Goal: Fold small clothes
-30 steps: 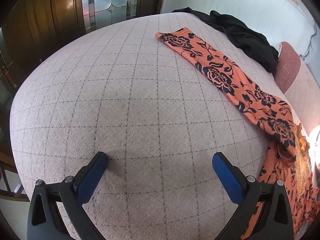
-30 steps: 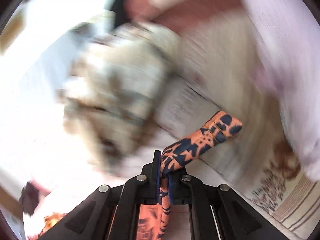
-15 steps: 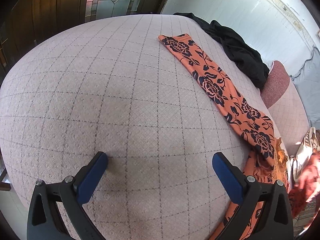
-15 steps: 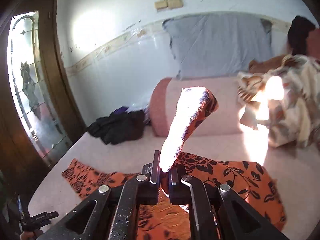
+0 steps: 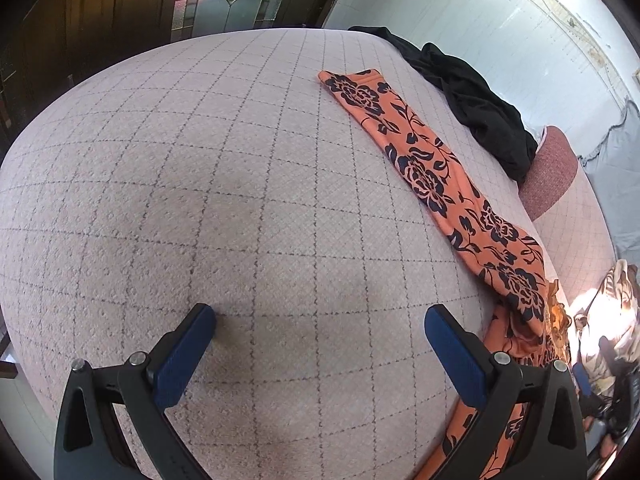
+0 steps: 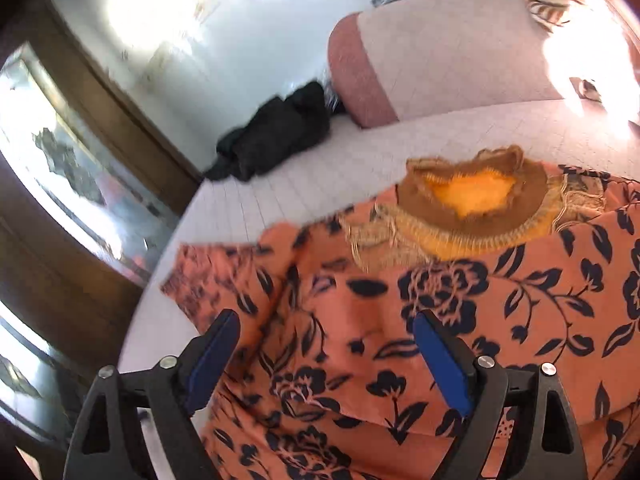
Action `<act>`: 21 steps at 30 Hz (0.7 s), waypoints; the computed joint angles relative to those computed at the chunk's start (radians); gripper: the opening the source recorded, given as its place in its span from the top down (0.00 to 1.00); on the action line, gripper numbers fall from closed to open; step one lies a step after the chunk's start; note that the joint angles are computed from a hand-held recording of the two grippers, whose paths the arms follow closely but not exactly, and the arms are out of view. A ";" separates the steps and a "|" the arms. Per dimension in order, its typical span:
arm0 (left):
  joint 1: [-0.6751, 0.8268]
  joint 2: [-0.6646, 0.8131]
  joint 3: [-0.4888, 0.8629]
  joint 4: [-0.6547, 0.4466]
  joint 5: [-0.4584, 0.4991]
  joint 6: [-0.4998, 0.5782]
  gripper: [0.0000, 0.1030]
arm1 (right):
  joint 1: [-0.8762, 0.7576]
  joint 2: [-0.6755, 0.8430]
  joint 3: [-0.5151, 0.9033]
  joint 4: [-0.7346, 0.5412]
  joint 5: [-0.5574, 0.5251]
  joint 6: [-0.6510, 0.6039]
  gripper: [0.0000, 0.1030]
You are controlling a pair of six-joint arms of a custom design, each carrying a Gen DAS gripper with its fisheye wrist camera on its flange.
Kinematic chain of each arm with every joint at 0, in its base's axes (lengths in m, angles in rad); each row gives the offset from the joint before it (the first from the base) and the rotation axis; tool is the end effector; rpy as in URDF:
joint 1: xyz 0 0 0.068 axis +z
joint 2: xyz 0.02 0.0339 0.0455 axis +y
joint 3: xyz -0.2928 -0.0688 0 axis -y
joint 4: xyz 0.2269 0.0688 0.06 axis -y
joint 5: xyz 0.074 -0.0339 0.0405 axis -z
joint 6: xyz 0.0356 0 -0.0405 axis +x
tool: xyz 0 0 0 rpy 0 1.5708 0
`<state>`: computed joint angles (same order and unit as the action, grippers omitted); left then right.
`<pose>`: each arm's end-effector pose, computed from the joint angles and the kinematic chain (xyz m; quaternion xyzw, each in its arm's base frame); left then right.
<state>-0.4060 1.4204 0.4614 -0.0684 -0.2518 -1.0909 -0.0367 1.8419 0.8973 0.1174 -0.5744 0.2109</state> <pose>0.1979 -0.0754 0.1589 -0.3527 0.8889 -0.0925 0.2774 0.3508 0.0065 0.1705 0.0082 0.8994 0.2932 0.3241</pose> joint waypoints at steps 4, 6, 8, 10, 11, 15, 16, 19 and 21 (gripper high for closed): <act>0.005 0.002 -0.003 0.008 0.006 0.021 0.00 | 0.009 0.067 0.032 0.043 -0.078 0.097 0.10; 0.009 0.003 -0.004 0.011 0.009 0.031 0.00 | 0.055 0.150 0.112 -0.069 -0.103 0.093 0.05; 0.017 -0.001 -0.007 0.016 0.019 0.045 0.00 | 0.072 0.194 0.105 -0.042 -0.098 0.066 0.05; 0.027 -0.014 -0.017 0.029 0.032 0.052 0.00 | 0.075 0.124 0.060 -0.021 -0.066 0.062 0.05; 0.035 -0.025 -0.026 0.039 0.041 0.053 0.00 | 0.077 0.072 0.024 -0.002 -0.023 0.034 0.05; 0.095 -0.099 -0.078 0.113 0.117 0.073 0.00 | 0.057 -0.193 -0.135 0.054 0.166 -0.112 0.05; 0.113 -0.116 -0.078 0.118 0.137 0.086 0.00 | 0.030 -0.266 -0.168 0.051 0.179 -0.140 0.05; 0.171 -0.159 -0.016 0.067 0.171 0.213 0.00 | -0.105 -0.506 -0.176 -0.058 0.118 -0.198 0.05; 0.200 -0.176 0.049 0.003 0.177 0.279 0.00 | -0.216 -0.641 -0.090 -0.193 0.021 -0.222 0.05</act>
<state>-0.2060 1.2447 0.5109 -0.0654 -0.0750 -0.8116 -0.2531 1.2011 0.8077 -0.0759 -0.5537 -0.0107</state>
